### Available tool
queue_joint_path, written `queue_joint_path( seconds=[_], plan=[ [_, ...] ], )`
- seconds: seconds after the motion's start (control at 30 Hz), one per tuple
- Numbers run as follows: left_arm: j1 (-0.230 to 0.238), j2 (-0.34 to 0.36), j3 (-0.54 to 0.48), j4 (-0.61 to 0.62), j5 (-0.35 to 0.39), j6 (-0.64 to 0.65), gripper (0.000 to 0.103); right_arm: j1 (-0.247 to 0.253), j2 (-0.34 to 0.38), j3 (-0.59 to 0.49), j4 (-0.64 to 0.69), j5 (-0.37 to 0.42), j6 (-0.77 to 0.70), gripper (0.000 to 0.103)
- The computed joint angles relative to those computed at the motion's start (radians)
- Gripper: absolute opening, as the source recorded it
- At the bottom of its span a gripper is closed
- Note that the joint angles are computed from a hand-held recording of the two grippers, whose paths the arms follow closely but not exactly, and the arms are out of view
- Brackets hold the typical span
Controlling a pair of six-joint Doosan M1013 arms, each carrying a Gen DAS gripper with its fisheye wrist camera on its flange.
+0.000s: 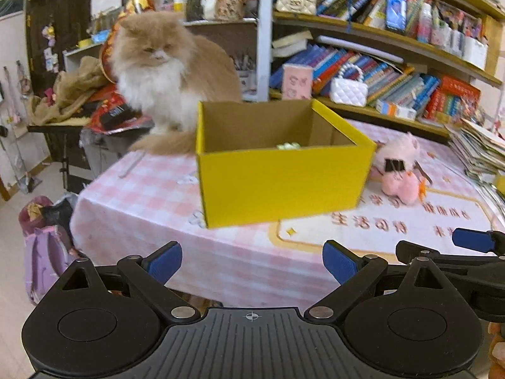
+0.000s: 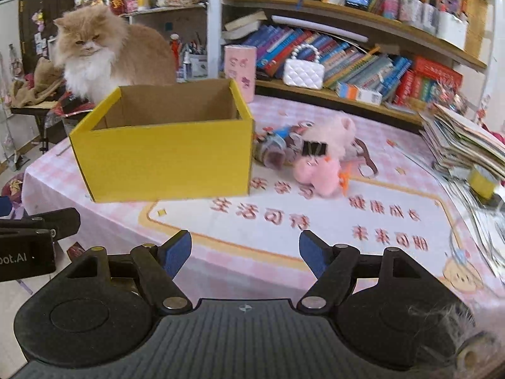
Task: Organize objects
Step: 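Move both tools back from the yellow box toward the pink toys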
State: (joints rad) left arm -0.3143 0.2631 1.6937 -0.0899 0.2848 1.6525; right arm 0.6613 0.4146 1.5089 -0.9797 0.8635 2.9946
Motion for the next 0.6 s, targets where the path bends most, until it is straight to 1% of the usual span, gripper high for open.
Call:
queue_joint_path(
  seconds=[0.07, 0.2, 0.43, 0.6],
  plan=[
    [-0.004, 0.000, 0.003, -0.057, 0.010, 0.063, 0.097, 0.004, -0.006, 0.009, 0.011, 0.022, 0.007, 0.078],
    [-0.014, 0.006, 0.001, -0.158, 0.036, 0.175, 0.097, 0.007, -0.018, 0.029, 0.027, 0.063, 0.027, 0.078],
    [-0.036, 0.018, -0.011, -0.277, 0.070, 0.319, 0.097, 0.004, -0.038, 0.057, 0.046, 0.139, 0.071, 0.079],
    [-0.057, 0.032, -0.029, -0.333, 0.096, 0.399, 0.097, -0.003, -0.054, 0.081, 0.056, 0.178, 0.107, 0.079]
  ],
)
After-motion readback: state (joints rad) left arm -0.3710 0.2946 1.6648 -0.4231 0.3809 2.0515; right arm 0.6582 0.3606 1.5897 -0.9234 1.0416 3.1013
